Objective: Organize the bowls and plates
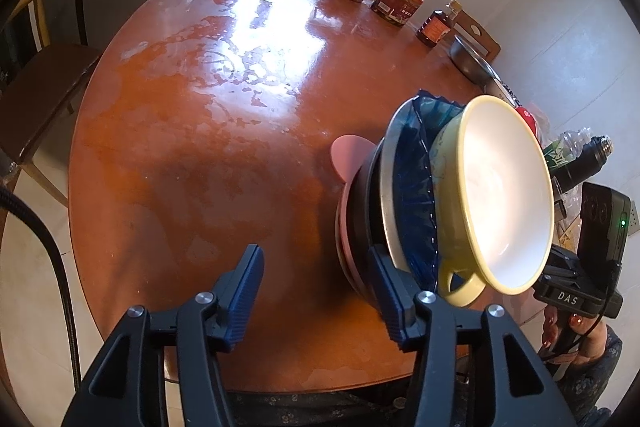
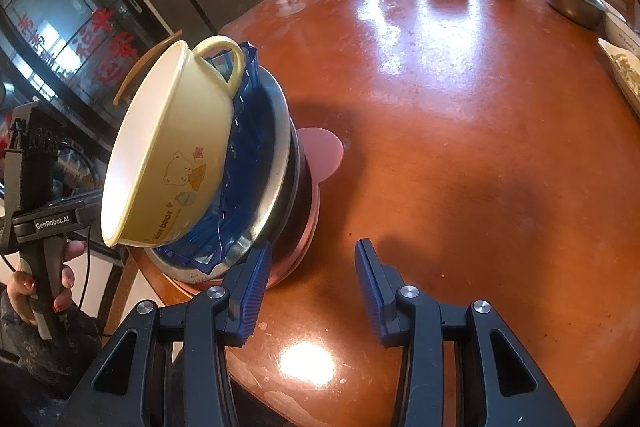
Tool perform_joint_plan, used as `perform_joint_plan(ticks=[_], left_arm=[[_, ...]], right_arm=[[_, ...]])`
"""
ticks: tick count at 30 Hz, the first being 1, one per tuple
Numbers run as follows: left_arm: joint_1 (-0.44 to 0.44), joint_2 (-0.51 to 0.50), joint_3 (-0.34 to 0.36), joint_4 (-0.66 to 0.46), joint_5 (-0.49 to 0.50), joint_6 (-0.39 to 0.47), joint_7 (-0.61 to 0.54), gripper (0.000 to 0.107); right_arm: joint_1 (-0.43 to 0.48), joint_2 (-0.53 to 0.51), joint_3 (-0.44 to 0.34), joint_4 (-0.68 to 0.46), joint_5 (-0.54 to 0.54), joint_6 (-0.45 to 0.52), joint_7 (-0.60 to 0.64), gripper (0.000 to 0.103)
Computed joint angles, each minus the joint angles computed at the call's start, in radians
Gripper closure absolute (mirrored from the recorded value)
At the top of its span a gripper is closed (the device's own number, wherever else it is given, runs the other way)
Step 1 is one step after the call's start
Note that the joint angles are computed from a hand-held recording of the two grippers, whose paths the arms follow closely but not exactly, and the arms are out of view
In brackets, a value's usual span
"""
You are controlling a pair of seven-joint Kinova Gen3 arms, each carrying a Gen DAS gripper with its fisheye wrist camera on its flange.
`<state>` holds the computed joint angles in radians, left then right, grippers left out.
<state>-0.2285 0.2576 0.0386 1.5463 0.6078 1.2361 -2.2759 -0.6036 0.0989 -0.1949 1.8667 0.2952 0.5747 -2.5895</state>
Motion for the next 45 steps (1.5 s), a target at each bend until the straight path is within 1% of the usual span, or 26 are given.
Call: perform_joint_plan(ticks=[6,8,10,12,13,14,16,18,19,23,26,28,30,32,35,39,45], left_arm=[[-0.015,0.021,0.004,-0.003,0.033,0.003,-0.014,0.054],[-0.023,0.03,0.007,-0.008,0.045,0.012,-0.026,0.054],[-0.027,0.04,0.012,-0.015,0.056,0.016,-0.038,0.055],[-0.038,0.051,0.017,-0.021,0.074,0.032,-0.06,0.059],[-0.043,0.058,0.021,-0.026,0.082,0.048,-0.068,0.064],[-0.047,0.066,0.024,-0.032,0.09,0.063,-0.077,0.07],[-0.045,0.065,0.028,-0.028,0.098,0.064,-0.094,0.071],[-0.039,0.067,0.029,-0.031,0.095,0.071,-0.099,0.074],[-0.038,0.072,0.032,-0.034,0.098,0.081,-0.104,0.078],[-0.027,0.079,0.035,-0.035,0.097,0.087,-0.11,0.079],[-0.03,0.082,0.032,-0.043,0.103,0.093,-0.102,0.079],[-0.04,0.084,0.03,-0.051,0.115,0.096,-0.104,0.079],[-0.046,0.091,0.03,-0.067,0.125,0.102,-0.096,0.078],[-0.037,0.105,0.032,-0.091,0.112,0.106,-0.074,0.078],[-0.029,0.124,0.038,-0.113,0.096,0.116,-0.05,0.077],[-0.04,0.151,0.05,-0.136,0.104,0.133,-0.047,0.077],[-0.045,0.201,0.073,-0.18,0.115,0.17,-0.05,0.078]], right_arm=[[-0.008,-0.005,0.0,0.018,0.018,-0.024,-0.032,0.059],[-0.006,-0.007,-0.003,0.024,0.02,-0.037,-0.024,0.062],[0.003,-0.01,-0.006,0.03,-0.001,-0.056,0.001,0.068],[0.007,-0.011,-0.007,0.029,-0.013,-0.062,0.02,0.071],[0.012,-0.013,-0.007,0.032,-0.029,-0.071,0.037,0.074],[0.025,-0.014,-0.014,0.038,-0.05,-0.087,0.06,0.075],[0.024,-0.015,-0.011,0.043,-0.067,-0.101,0.079,0.081],[0.027,-0.015,-0.011,0.046,-0.083,-0.111,0.101,0.084],[0.028,-0.015,-0.011,0.046,-0.09,-0.112,0.109,0.084],[0.034,-0.015,-0.009,0.055,-0.121,-0.131,0.133,0.085],[0.03,-0.016,-0.002,0.054,-0.111,-0.128,0.116,0.084],[0.034,-0.02,-0.001,0.061,-0.12,-0.128,0.112,0.08],[0.046,-0.023,0.0,0.067,-0.139,-0.133,0.122,0.079],[0.061,-0.023,-0.003,0.07,-0.177,-0.142,0.152,0.078],[0.07,-0.021,-0.001,0.071,-0.2,-0.146,0.167,0.078],[0.085,-0.023,-0.004,0.085,-0.249,-0.17,0.201,0.077],[0.08,-0.025,-0.001,0.086,-0.237,-0.17,0.199,0.077]])
